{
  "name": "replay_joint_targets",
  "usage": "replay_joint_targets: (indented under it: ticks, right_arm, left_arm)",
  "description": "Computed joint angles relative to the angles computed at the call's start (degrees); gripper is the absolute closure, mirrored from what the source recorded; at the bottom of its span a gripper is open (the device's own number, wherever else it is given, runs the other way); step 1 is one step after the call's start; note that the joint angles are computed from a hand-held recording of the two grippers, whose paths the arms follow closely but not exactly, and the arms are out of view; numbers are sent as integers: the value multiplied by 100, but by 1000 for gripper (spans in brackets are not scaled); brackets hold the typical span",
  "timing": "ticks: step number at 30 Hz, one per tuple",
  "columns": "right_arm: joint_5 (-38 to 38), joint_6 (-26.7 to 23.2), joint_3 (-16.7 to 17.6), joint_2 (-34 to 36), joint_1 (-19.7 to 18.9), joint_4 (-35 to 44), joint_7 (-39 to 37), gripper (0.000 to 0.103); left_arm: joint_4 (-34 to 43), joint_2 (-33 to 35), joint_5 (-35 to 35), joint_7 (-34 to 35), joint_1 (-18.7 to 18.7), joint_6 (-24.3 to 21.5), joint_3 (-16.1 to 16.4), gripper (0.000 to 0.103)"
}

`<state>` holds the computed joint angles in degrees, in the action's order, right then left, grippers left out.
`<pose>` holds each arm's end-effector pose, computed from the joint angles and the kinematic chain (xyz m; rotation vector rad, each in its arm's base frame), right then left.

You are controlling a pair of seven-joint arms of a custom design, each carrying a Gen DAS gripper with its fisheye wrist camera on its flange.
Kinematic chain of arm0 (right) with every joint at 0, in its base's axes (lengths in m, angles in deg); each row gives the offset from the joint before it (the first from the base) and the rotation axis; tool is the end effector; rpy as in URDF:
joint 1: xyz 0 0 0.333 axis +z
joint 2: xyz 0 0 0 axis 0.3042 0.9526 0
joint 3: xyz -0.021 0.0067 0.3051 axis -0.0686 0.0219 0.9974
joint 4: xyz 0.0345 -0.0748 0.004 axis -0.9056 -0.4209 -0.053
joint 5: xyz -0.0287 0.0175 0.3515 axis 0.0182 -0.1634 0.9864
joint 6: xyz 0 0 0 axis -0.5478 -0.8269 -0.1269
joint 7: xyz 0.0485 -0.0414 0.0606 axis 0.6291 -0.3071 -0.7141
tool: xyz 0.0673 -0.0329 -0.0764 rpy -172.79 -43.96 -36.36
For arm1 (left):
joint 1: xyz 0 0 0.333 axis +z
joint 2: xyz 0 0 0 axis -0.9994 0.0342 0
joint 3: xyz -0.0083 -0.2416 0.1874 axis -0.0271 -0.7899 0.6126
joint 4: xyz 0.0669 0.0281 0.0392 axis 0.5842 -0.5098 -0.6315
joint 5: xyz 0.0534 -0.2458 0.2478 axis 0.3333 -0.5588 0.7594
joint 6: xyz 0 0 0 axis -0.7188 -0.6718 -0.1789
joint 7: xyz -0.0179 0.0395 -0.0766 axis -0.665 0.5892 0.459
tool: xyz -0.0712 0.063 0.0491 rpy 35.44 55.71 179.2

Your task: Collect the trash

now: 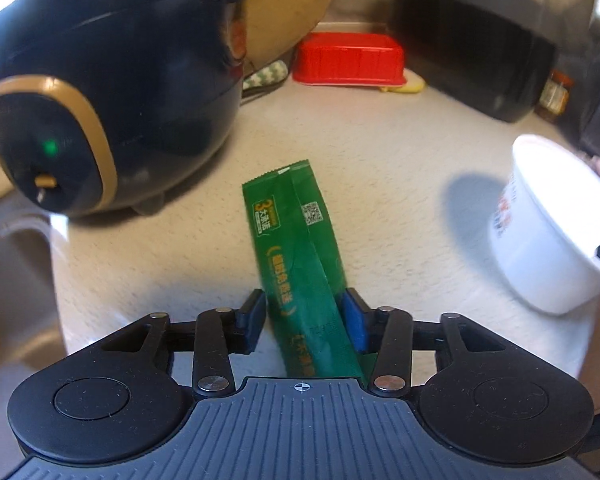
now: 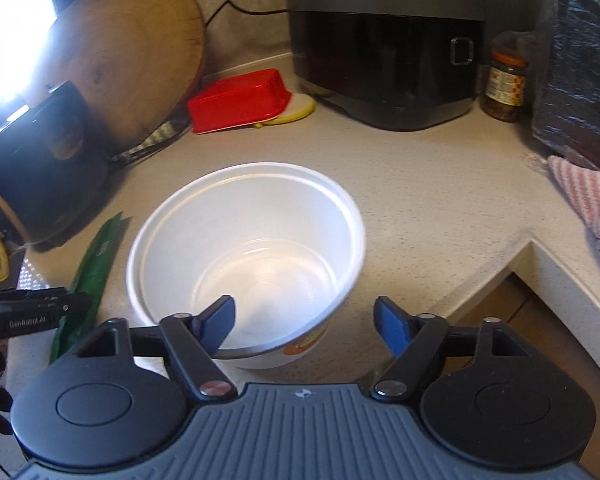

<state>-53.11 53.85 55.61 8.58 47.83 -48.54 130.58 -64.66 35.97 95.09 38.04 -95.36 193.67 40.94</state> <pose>0.4258 0.2904 0.8303 -1.7089 1.7634 -0.5798 0.4114 -0.1622 0.7945 -1.7824 1.8491 -0.7420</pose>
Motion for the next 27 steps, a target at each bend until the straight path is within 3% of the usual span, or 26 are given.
replay_joint_targets:
  ticks: [3, 6, 13, 18, 20, 23, 27]
  right_arm:
    - [-183, 116, -9, -172, -9, -253, 175, 17]
    - [116, 304, -26, -296, -181, -452, 90, 17]
    - [448, 676, -15, -151, -374, -453, 403, 20]
    - [795, 632, -25, 212, -249, 0, 142, 50]
    - [1025, 478, -36, 346, -223, 236, -37, 69]
    - [1307, 254, -76, 515, -176, 564, -91, 83]
    - [1722, 187, -129, 641, -186, 910, 24, 93]
  left_arm:
    - [0, 39, 31, 12, -2, 50, -7, 51]
    - [26, 103, -140, 21, -26, 113, 46, 52]
    - [-242, -71, -909, 99, -95, 432, 235, 67]
    - [-287, -183, -974, -259, -28, 358, 200, 75]
    - [-330, -243, -1001, -279, -27, 406, 212, 77]
    - [-396, -328, -1088, -258, -35, 499, 259, 78]
    - [-474, -440, -1291, -141, -58, 646, 357, 79]
